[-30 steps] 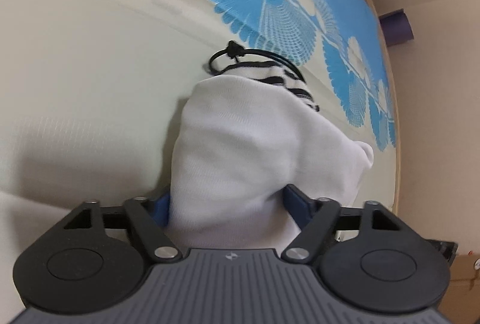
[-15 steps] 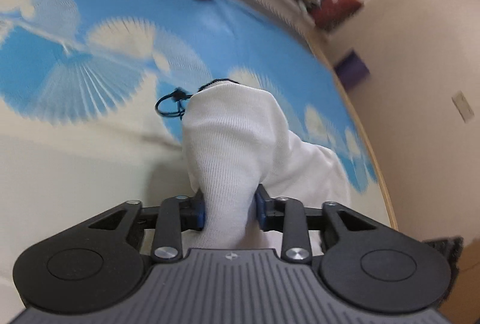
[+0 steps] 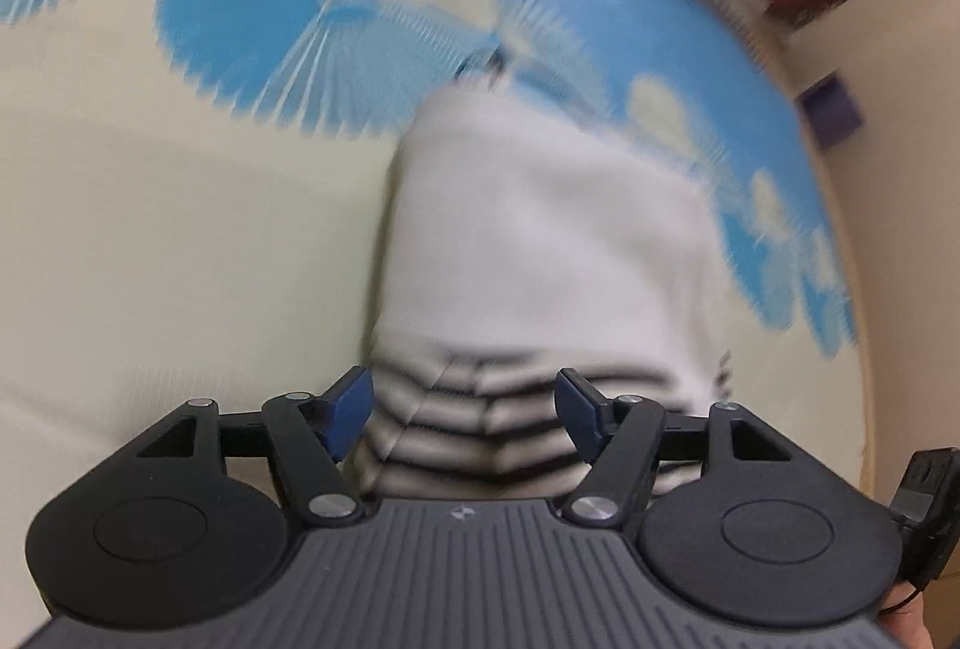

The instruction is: Fold small clothes

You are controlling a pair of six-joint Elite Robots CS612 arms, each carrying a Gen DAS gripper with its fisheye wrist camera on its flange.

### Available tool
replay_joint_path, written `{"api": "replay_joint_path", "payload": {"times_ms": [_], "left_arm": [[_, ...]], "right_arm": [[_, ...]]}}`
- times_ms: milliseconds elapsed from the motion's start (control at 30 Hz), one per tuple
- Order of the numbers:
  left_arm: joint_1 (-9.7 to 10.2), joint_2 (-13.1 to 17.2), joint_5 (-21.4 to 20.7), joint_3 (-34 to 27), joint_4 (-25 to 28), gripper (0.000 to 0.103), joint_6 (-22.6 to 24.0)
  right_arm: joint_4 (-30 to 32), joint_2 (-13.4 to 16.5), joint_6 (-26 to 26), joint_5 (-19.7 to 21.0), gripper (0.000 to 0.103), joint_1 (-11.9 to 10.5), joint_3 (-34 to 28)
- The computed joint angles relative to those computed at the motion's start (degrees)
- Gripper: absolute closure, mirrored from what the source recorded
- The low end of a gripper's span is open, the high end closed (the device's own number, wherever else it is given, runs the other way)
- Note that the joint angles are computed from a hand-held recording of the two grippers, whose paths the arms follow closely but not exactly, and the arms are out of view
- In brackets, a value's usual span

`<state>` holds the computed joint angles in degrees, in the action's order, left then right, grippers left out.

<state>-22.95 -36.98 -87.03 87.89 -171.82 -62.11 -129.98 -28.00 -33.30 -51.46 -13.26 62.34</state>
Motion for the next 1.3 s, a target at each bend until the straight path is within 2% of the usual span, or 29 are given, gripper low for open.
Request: {"api": "replay_joint_path", "payload": {"times_ms": [33, 67, 100, 200, 233, 267, 300, 367, 400, 433, 500, 533, 600, 633, 667, 700, 733, 767, 833, 900, 967, 1000, 1033, 1100, 1133, 1167, 1200, 1233, 1300], "left_arm": [[0.24, 0.14, -1.68, 0.07, 1.45, 0.03, -0.73], [0.28, 0.3, -2.21, 0.18, 1.4, 0.029, -1.31], [0.24, 0.23, -2.38, 0.44, 0.83, 0.029, -1.59], [-0.14, -0.76, -2.01, 2.27, -3.25, 0.029, -0.36], [-0.3, -0.93, -1.87, 2.73, -5.67, 0.029, 0.67], [-0.49, -1.31, -2.29, 2.93, -5.8, 0.027, 2.94], [-0.69, -1.43, -2.91, 2.52, -3.54, 0.026, 6.97], [-1.75, -1.1, 0.38, 0.71, 7.13, 0.023, 13.52], [-1.96, -0.89, 0.93, 0.0, 11.05, 0.021, 14.69], [-1.88, -1.07, 0.46, -0.25, 12.57, 0.021, 14.38], [-1.8, -1.73, 0.06, 0.98, 9.38, 0.03, 13.0], [-2.09, -2.37, 1.12, 1.91, 7.75, 0.032, 12.76], [-2.67, -3.18, 3.11, 3.53, 3.16, 0.033, 14.1], [-2.84, -3.49, 2.72, 3.87, 2.92, 0.033, 14.78], [-2.83, -3.48, 2.12, 3.48, 5.08, 0.033, 15.35], [-3.0, -3.17, 2.5, 2.57, 9.64, 0.031, 16.19], [-3.26, -2.82, 3.45, 1.49, 14.3, 0.029, 17.17], [-3.61, -2.67, 4.92, 1.08, 16.56, 0.024, 18.59], [-4.84, -3.0, 9.55, 1.39, 15.31, 0.025, 22.06], [-6.81, -4.32, 17.6, 3.53, 11.87, 0.024, 22.92], [-8.41, -5.93, 23.72, 5.67, 9.01, 0.021, 19.88], [-8.97, -6.66, 25.38, 6.46, 7.91, 0.019, 18.21], [-9.74, -7.49, 27.43, 7.25, 6.61, 0.018, 16.65], [-11.69, -8.88, 32.48, 8.75, 4.63, 0.009, 16.67], [-12.88, -9.46, 35.43, 9.52, 4.18, 0.006, 16.94], [-13.96, -9.97, 37.74, 10.15, 4.52, 0.0, 15.82], [-15.2, -10.46, 39.77, 11.19, 4.12, 0.0, 13.6], [-16.0, -10.66, 39.96, 12.03, 3.1, 0.0, 12.24], [-17.52, -10.73, 39.28, 12.78, 3.26, 0.0, 9.15]], "right_arm": [[1.48, -0.32, -1.66, -1.5, 0.05, 0.19, 0.27], [2.24, -0.48, -3.5, -3.33, 0.063, 0.46, 0.48], [1.82, -1.08, -4.82, -3.7, 0.103, 0.5, 1.54], [-1.57, -2.09, -5.47, -0.36, 0.103, -0.15, 3.66], [-2.48, -2.21, -4.66, 0.51, 0.103, -0.46, 3.94], [-3.2, -2.25, -3.26, 0.41, 0.103, -0.68, 4.03], [-2.61, -2.11, -2.18, -0.43, 0.103, -0.8, 3.64], [-0.23, -1.85, -2.87, -3.53, 0.103, -0.59, 2.89], [-0.04, -1.89, -3.94, -5.35, 0.103, -0.29, 2.97], [-0.04, -1.95, -5.5, -6.97, 0.103, 0.04, 3.19], [-1.04, -2.28, -6.96, -8.82, 0.103, 0.49, 4.07], [-1.96, -2.53, -7.27, -9.25, 0.103, 0.61, 4.65], [-3.07, -2.87, -6.56, -8.07, 0.103, 0.41, 5.34], [-3.31, -2.88, -5.84, -6.9, 0.102, 0.17, 5.42], [-2.95, -2.91, -5.44, -5.79, 0.102, -0.14, 5.36], [-1.59, -2.76, -5.57, -5.61, 0.101, -0.25, 4.88], [-0.12, -2.46, -6.16, -6.86, 0.101, -0.18, 4.21], [-0.04, -2.31, -6.83, -9.77, 0.099, 0.19, 4.09], [-3.32, -2.14, -7.51, -14.36, 0.096, 0.9, 4.4], [-11.43, -2.77, -4.18, -14.33, 0.093, 0.65, 6.51], [-19.83, -3.67, 1.22, -11.39, 0.078, -0.31, 8.7], [-23.44, -4.33, 2.78, -9.14, 0.062, -0.96, 10.0], [-26.13, -5.04, 3.13, -7.18, 0.05, -1.53, 11.25], [-32.52, -6.9, 2.57, -4.42, 0.044, -2.46, 14.72], [-35.11, -7.94, 1.85, -2.44, 0.038, -2.99, 16.68], [-36.97, -9.0, 0.74, 0.08, 0.033, -3.65, 18.65], [-38.52, -9.85, -0.2, 2.34, 0.026, -4.35, 20.42], [-40.74, -10.69, -0.69, 4.65, 0.021, -5.12, 22.5], [-44.73, -12.3, -0.46, 7.79, 0.02, -6.37, 26.45]]}}
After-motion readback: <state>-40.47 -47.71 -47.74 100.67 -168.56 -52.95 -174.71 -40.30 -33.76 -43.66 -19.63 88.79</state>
